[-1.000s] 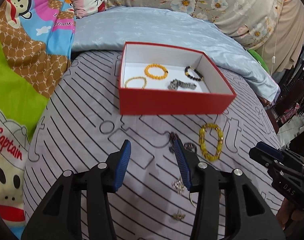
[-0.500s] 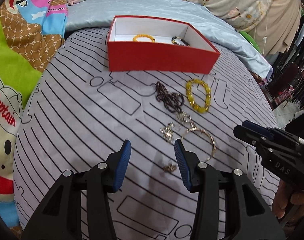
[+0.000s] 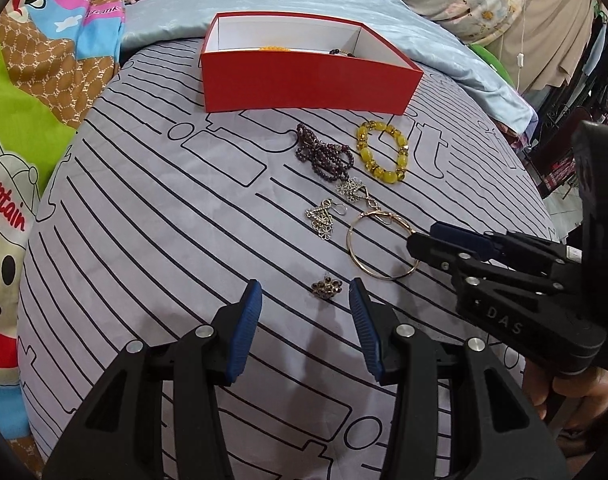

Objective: Organize jewelry
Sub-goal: 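Withdraw from the box and grasp the gold bangle with the right tool, then grasp the dark garnet bead strand with the left tool while the right tool holds the bangle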

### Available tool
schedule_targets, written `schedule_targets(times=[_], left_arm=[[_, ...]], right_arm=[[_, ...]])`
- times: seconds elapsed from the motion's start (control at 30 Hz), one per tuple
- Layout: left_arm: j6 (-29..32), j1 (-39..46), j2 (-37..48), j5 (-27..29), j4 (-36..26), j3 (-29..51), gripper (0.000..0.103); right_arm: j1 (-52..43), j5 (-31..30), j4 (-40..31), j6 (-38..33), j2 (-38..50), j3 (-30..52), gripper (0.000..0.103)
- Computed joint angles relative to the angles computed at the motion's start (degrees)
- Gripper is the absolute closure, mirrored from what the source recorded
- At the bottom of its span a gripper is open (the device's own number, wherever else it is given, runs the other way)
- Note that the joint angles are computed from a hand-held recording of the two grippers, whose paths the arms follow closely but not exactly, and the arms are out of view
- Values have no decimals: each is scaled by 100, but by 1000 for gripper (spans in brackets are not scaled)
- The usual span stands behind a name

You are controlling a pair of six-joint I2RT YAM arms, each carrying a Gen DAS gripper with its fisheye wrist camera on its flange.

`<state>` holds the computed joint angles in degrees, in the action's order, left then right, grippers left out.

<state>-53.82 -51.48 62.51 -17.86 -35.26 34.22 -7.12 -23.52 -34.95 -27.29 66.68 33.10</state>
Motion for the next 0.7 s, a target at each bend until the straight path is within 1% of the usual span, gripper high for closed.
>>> schedule_targets(times=[0.13, 0.3, 0.37, 0.4, 0.43, 0.7], left_arm=[[29, -40, 65, 28, 48, 9, 59], [67, -6, 166, 108, 119, 8, 59], [78, 24, 196, 134, 158, 1, 59], [73, 37, 209, 137, 164, 2, 59], [69, 52, 220, 139, 168, 4, 59], [273, 498, 203, 281, 337, 32, 59]], right_arm=[[83, 81, 186, 78, 109, -26, 79], [220, 154, 360, 139, 181, -53, 89], [256, 196, 425, 149, 207, -58, 95], [265, 216, 438, 145, 219, -51, 99], [256, 205, 430, 130, 239, -38, 100], [-158, -20, 150, -59, 220, 60, 100]])
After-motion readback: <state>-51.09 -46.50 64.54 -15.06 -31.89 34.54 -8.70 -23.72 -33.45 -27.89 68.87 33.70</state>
